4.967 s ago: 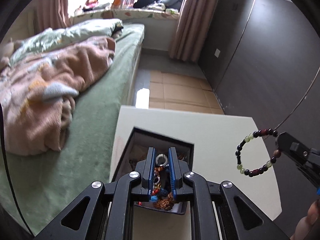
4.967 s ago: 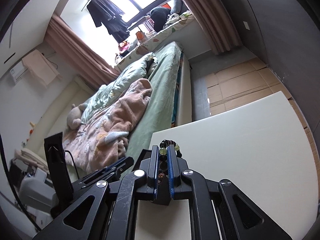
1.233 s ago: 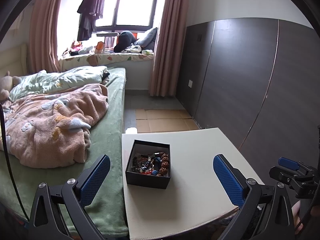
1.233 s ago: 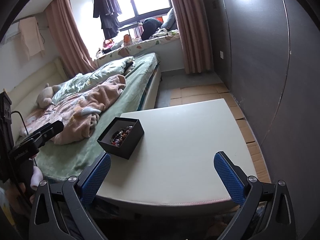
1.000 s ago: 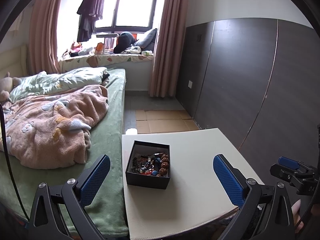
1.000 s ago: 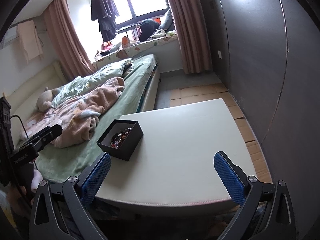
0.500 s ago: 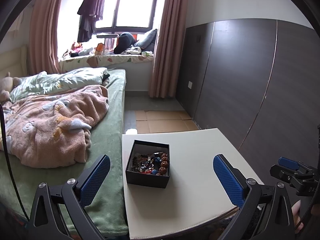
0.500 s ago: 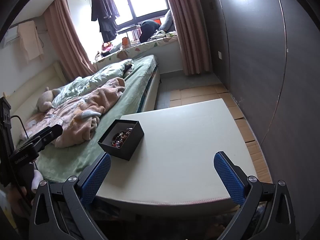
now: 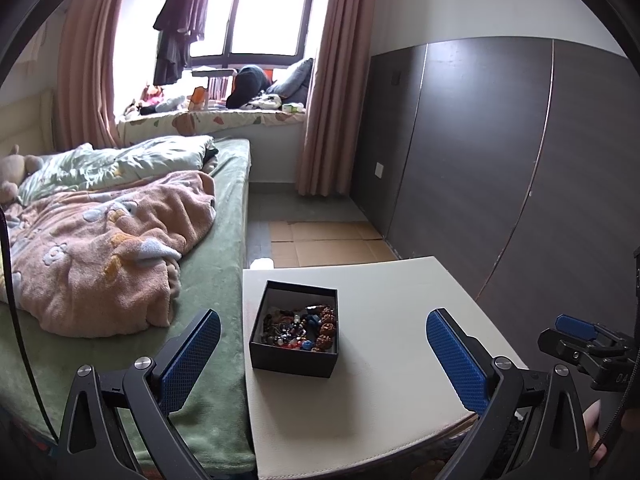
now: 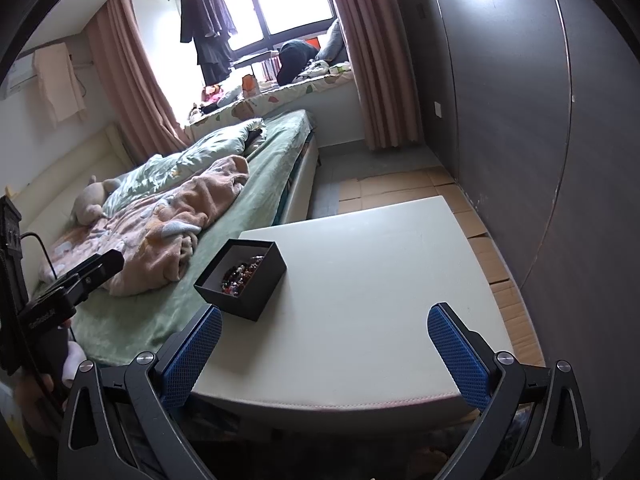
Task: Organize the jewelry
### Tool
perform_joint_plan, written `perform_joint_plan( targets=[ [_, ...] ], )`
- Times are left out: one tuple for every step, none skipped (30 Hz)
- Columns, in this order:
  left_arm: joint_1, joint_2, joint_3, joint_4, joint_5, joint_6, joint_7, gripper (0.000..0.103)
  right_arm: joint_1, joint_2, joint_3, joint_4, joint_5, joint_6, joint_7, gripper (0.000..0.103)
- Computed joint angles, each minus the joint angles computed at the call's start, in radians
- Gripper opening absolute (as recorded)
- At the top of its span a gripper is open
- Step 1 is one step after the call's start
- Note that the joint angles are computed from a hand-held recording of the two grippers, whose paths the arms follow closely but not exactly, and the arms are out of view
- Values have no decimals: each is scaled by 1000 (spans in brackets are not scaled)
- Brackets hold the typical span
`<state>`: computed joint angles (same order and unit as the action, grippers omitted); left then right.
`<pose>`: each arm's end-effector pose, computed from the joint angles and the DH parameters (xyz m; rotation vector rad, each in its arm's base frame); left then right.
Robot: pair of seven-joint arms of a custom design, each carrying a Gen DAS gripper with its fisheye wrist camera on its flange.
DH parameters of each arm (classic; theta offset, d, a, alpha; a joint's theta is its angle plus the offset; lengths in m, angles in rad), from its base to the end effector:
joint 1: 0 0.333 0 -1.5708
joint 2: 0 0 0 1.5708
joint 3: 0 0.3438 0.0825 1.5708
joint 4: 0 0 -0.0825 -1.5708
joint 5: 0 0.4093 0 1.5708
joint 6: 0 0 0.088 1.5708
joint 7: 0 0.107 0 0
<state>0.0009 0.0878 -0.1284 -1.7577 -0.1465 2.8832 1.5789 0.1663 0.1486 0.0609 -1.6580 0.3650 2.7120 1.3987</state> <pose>0.6613 -0.0723 0.6578 -1.6323 1.6460 -1.0883 0.6735 0.1394 0.6463 -1.6896 1.4758 -0.4802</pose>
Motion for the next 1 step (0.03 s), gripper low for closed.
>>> perform_joint_plan(
  targets=[
    [1,2,-1,3,-4,-1,4,103,0,0,0,0,0,1,0,103]
  ],
)
